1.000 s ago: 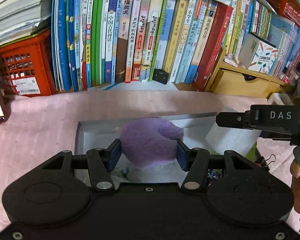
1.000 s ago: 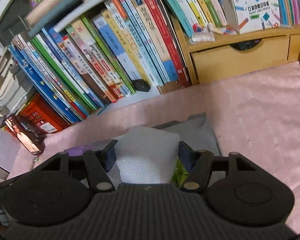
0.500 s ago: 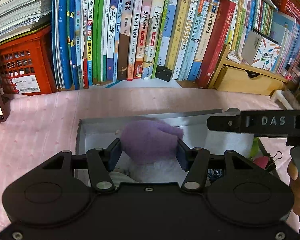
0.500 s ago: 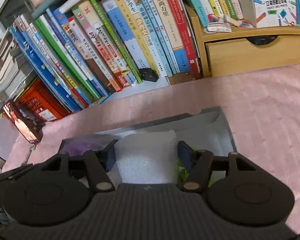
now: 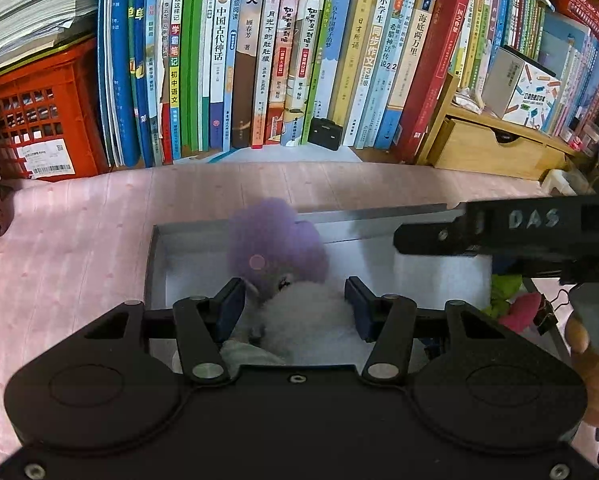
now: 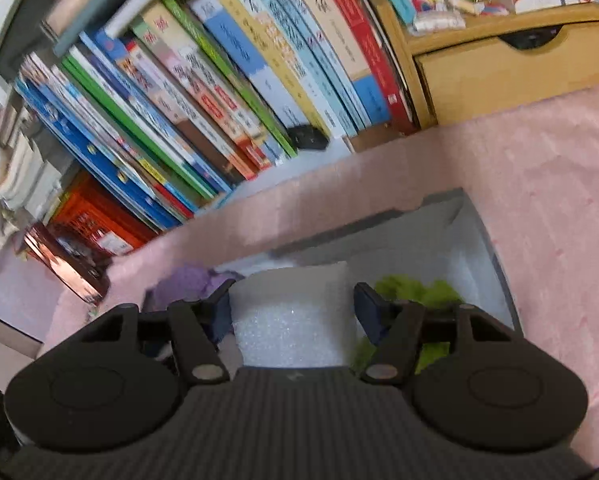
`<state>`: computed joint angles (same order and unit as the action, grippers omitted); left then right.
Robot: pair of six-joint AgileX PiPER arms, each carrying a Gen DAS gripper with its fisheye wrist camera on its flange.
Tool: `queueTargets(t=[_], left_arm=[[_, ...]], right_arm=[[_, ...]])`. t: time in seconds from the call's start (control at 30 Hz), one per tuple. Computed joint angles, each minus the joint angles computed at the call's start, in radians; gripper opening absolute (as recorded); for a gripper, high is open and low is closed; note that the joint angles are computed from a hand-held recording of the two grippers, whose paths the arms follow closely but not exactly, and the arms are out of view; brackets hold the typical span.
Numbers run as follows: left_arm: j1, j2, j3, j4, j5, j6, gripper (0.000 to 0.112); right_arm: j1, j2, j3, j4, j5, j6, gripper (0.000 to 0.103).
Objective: Organize soft objects
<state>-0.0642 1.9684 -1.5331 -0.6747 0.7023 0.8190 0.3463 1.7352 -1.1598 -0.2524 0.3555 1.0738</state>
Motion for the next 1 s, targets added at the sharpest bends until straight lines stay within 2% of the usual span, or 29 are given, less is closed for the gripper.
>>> queueTargets(t=[0.23, 0.5, 0.63, 1.0], left_arm=[[0.002, -0.005, 0.007, -0.008, 0.000, 0.008, 0.052], [0.000, -0.053, 0.057, -0.003, -0.013, 0.035, 0.064], [0.010, -0.092, 0.084, -0.013, -0.011, 0.053, 0.070], [0.065, -0.263, 0.208, -0.069, 0.004, 0.131, 0.080]], right_arm=[[0.022, 0.018, -0.016, -0.035, 0.041, -0.003, 0.067], [0.035, -0.014, 0.019, -0.059, 0.025, 0.037, 0.085], [0.043, -0.050, 0.037, -0.060, 0.021, 0.055, 0.091], [0.154, -0.166, 0.057, -0.249, 0.150, 0.234, 0.095]])
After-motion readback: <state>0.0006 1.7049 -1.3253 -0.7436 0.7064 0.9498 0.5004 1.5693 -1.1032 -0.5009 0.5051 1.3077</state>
